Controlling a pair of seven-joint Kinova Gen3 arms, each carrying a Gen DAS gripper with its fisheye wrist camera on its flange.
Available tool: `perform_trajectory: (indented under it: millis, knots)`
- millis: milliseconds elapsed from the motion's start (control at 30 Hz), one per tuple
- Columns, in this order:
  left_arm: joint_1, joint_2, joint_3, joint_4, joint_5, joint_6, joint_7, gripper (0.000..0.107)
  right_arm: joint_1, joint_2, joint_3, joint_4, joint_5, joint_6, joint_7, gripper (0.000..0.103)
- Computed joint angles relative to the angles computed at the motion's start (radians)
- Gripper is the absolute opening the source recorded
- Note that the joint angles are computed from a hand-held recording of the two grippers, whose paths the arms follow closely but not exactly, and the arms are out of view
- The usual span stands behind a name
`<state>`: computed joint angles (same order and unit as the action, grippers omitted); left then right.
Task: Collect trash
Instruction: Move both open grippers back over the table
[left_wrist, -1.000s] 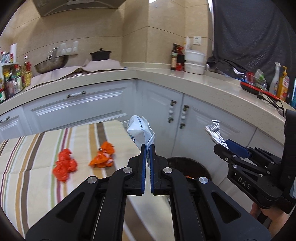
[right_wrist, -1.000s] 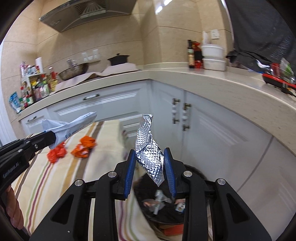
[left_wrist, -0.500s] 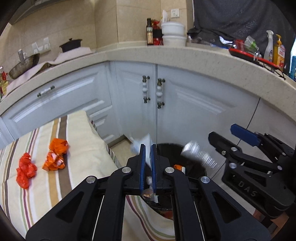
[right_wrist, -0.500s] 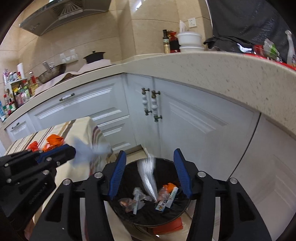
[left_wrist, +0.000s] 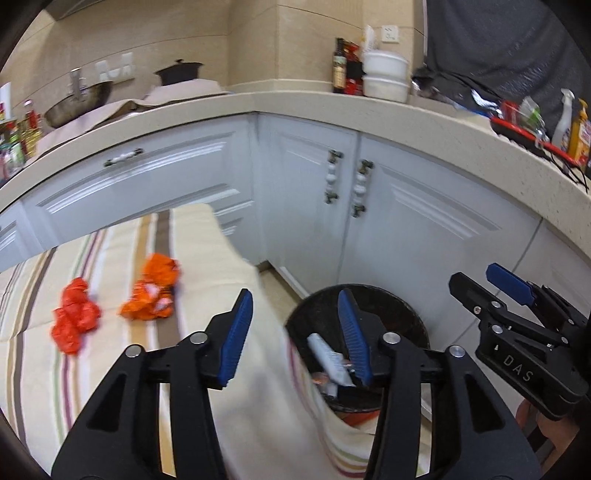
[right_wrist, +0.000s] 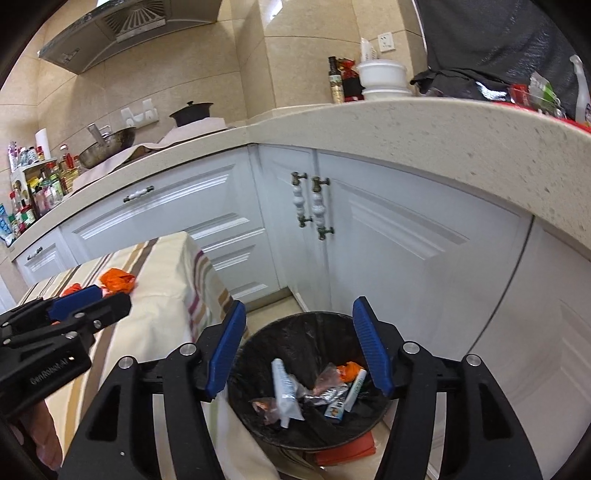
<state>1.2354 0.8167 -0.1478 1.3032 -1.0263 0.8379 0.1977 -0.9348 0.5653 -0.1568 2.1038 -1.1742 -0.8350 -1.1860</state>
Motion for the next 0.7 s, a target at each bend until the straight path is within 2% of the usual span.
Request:
perform_trajectory:
  millis: [133, 267, 700]
  knots:
    - [0.023, -0.053, -0.02, 0.097, -0.024, 0.03, 0.096, 0.05, -0.015, 0.004, -0.005, -0.032, -0.002, 0.008, 0.034, 0.061]
    - [0.028, -0.097, -0.005, 0.181, -0.057, 0.092, 0.19, 0.05, -0.026, 0.014, -0.011, -0.082, -0.001, 0.029, 0.082, 0.062]
    - [-0.027, -0.217, 0.096, 0.419, -0.096, 0.242, 0.429, 0.051, -0.068, 0.071, -0.027, -0.277, -0.036, 0.121, 0.294, 0.062]
